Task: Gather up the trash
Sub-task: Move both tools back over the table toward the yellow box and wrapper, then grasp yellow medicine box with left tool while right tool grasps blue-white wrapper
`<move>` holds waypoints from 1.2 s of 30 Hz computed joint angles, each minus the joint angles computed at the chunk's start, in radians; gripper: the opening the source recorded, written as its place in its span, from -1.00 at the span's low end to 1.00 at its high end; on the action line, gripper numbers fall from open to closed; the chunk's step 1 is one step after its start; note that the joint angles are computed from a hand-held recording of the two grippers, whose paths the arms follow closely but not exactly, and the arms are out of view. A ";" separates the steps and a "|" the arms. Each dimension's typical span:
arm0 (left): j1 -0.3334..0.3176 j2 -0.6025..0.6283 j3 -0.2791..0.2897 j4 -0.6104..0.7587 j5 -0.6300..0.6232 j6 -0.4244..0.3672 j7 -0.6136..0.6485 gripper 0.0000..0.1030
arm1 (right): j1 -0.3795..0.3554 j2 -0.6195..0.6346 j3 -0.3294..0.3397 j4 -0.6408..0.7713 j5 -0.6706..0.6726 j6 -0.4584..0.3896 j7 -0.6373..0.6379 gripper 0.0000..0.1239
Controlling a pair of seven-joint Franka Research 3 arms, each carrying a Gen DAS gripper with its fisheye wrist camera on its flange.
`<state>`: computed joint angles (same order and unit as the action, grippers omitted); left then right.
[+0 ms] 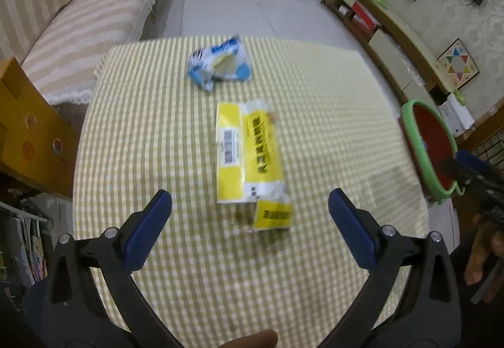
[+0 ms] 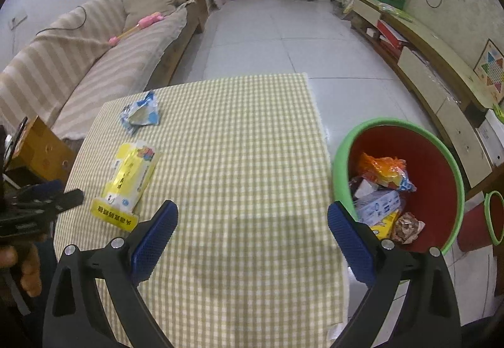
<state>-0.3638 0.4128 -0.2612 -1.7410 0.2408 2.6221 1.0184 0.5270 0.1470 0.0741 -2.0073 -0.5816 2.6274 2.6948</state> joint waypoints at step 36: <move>0.022 0.140 0.057 0.118 0.023 -0.100 -0.026 0.06 | 0.066 0.330 -0.060 0.386 0.269 -0.046 -0.301 0.50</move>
<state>-0.3419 0.5530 -0.2042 -1.6229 0.2640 2.5225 0.9920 0.5929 0.4766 0.0140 -1.6212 -0.3131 2.5811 2.3936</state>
